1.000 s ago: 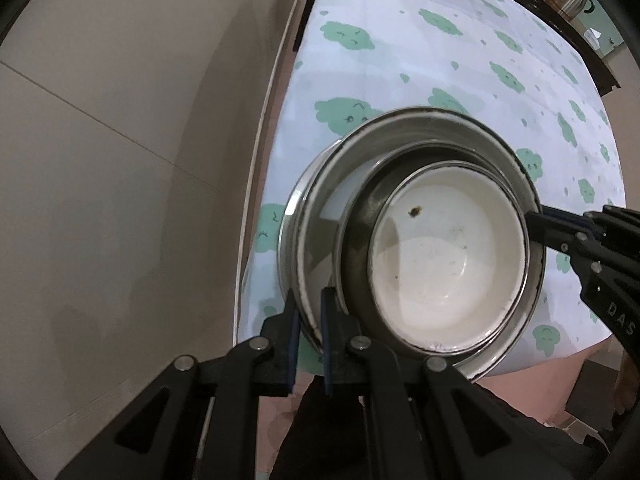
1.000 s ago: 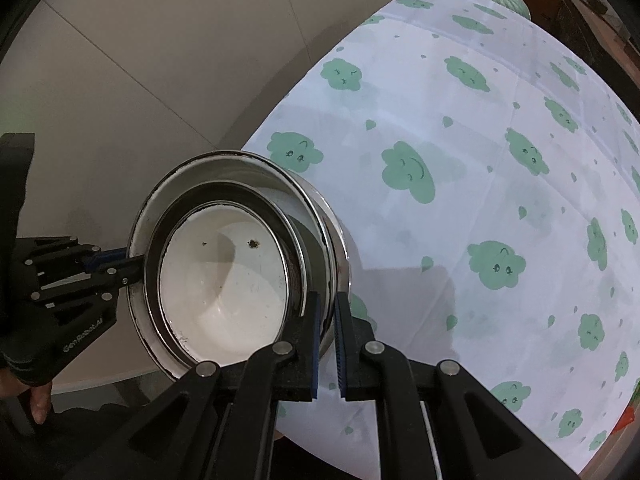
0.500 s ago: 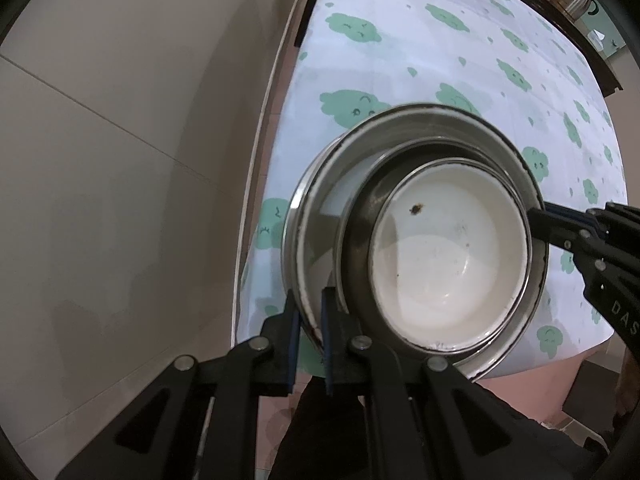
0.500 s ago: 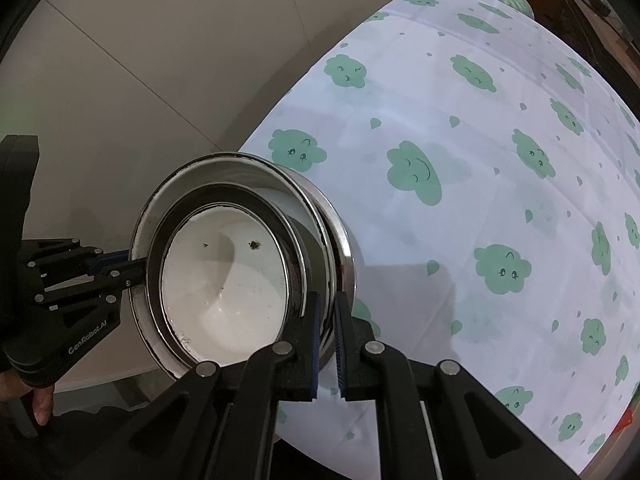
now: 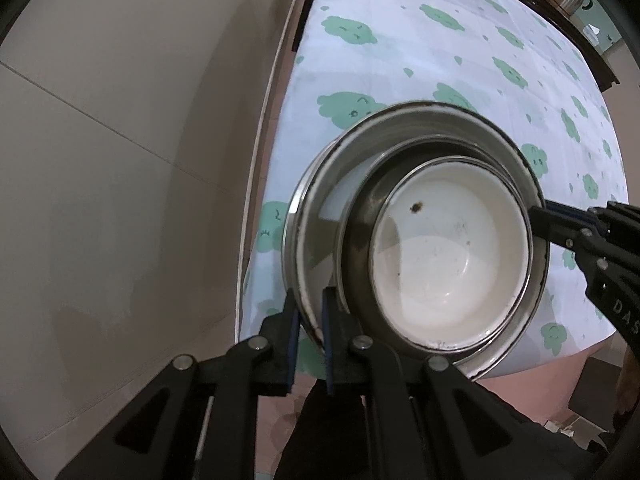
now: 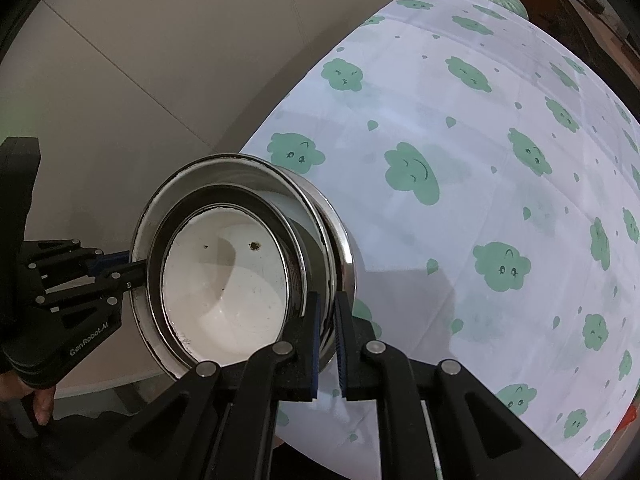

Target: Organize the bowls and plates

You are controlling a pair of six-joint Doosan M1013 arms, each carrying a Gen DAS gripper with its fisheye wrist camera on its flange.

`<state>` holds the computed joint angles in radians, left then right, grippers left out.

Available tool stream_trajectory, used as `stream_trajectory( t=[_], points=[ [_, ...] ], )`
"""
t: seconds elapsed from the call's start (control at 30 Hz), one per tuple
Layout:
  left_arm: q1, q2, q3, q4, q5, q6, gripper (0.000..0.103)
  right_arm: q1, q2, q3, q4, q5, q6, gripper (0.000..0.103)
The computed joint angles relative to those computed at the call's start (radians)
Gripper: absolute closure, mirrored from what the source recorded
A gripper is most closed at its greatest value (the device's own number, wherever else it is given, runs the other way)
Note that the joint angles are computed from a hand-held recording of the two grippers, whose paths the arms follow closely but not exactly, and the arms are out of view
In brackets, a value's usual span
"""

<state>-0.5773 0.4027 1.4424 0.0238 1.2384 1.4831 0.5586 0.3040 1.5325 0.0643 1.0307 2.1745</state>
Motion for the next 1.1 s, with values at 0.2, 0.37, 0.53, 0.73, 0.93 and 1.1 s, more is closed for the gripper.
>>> stream_trajectory(
  t=[0.2, 0.37, 0.53, 0.73, 0.93, 1.1],
  points=[
    [0.001, -0.006, 0.006, 0.0, -0.01, 0.021, 0.096, 0.011, -0.009, 0.008, -0.03, -0.013, 0.042, 0.094],
    [0.0, -0.019, 0.012, 0.001, -0.019, 0.04, 0.091, 0.024, -0.021, 0.012, -0.078, -0.027, 0.099, 0.093],
    [-0.005, -0.047, 0.038, 0.038, -0.054, 0.054, 0.071, 0.051, -0.037, 0.009, -0.156, -0.022, 0.199, 0.068],
    [0.005, -0.121, 0.107, 0.008, -0.178, 0.127, 0.038, 0.111, -0.062, 0.02, -0.281, 0.0, 0.371, 0.052],
    [0.002, -0.191, 0.155, -0.075, -0.284, 0.239, 0.038, 0.214, -0.112, 0.048, -0.474, 0.086, 0.636, 0.052],
    [-0.003, -0.26, 0.191, -0.153, -0.383, 0.322, 0.038, 0.291, -0.141, 0.036, -0.633, 0.194, 0.77, 0.052]
  ],
)
